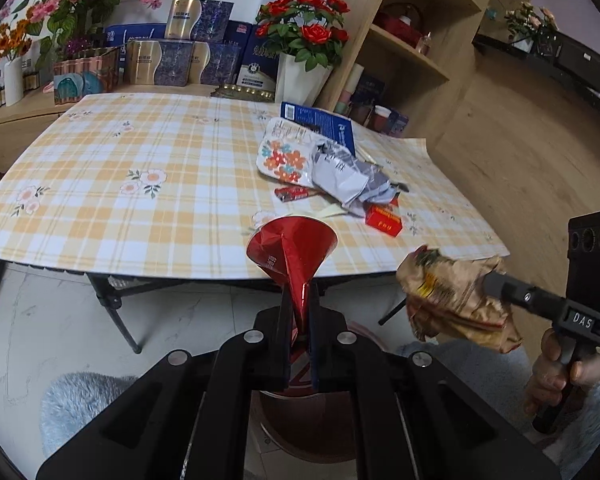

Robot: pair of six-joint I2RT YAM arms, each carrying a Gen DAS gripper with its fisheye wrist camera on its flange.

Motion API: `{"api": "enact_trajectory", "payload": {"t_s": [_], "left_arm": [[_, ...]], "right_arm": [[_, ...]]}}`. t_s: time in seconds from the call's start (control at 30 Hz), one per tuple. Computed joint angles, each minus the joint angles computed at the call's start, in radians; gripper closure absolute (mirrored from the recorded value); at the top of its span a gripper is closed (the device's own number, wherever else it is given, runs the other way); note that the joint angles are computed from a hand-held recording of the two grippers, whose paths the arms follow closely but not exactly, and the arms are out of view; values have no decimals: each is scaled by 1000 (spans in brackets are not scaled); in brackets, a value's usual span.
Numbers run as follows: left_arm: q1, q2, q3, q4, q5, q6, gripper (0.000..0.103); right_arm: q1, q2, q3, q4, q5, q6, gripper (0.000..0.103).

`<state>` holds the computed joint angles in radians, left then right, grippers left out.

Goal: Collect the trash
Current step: 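Carry the red can and paper bag down over the brown bin and release both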

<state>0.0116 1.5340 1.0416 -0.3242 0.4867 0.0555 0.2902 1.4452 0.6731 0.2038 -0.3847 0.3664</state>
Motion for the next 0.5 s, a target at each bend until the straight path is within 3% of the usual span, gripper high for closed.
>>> {"api": "enact_trajectory", "payload": {"t_s": [0.27, 0.5], "left_arm": [[0, 18, -104, 144, 97, -17, 96], [-17, 92, -88, 156, 90, -42, 96]], "right_arm": [[-41, 187, 29, 51, -73, 96, 77], [-86, 357, 52, 151, -99, 169, 75]]}}
